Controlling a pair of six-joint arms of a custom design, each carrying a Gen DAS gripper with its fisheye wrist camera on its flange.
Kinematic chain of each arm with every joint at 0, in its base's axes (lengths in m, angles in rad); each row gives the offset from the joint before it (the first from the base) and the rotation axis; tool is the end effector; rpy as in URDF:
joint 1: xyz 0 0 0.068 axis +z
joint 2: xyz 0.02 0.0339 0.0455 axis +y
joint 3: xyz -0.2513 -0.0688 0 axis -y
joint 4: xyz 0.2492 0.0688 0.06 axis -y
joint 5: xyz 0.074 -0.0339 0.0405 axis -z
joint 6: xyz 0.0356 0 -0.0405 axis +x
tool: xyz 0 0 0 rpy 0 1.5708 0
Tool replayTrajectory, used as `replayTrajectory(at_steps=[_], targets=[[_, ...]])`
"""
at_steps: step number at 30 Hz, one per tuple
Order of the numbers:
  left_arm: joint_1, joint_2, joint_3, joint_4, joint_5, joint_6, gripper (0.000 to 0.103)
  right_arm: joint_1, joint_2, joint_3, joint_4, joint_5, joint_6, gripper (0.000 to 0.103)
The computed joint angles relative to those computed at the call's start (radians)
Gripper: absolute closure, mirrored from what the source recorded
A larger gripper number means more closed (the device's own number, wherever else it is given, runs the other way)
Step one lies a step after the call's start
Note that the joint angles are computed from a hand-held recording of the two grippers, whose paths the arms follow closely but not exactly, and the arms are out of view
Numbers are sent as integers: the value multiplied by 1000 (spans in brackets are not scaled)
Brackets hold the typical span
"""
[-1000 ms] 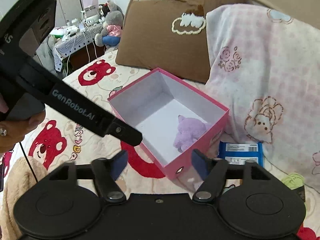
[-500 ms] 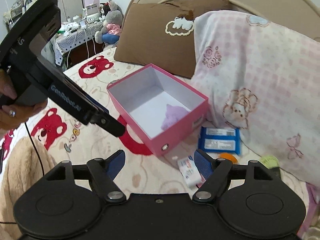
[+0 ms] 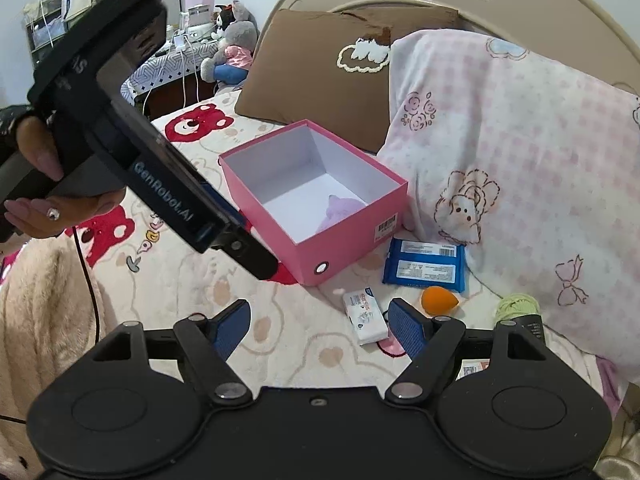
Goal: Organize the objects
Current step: 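Withdraw the left tool and move it toward the white wet-wipe pack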
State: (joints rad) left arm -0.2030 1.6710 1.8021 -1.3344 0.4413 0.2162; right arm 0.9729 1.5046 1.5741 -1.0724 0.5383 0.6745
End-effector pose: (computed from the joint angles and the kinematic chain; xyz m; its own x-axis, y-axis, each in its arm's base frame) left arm 0.3128 -0.0799 0.3565 -0.8214 0.3671 -0.4364 0.5209 0.7944 -0.3122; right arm 0.1862 0.2410 0.3533 -0.7169 -0.1000 -0.6900 -0.1367 0.9906 -0.0017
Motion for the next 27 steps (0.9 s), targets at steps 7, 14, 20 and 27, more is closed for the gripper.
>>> replayTrajectory(at_steps=[7, 14, 20, 27], targets=[[-45, 3, -103, 102, -1, -5, 34, -26, -46, -196, 148, -29, 59, 23], [-55, 11, -234, 246, 19, -7, 35, -50, -34, -293, 242, -45, 100, 23], [-33, 92, -293, 316, 77, -17, 36, -90, 24, -364, 395, -50, 210, 23], [-36, 72, -452, 569, 67, -57, 37, -133, 116, -412, 479, -33, 196, 24]])
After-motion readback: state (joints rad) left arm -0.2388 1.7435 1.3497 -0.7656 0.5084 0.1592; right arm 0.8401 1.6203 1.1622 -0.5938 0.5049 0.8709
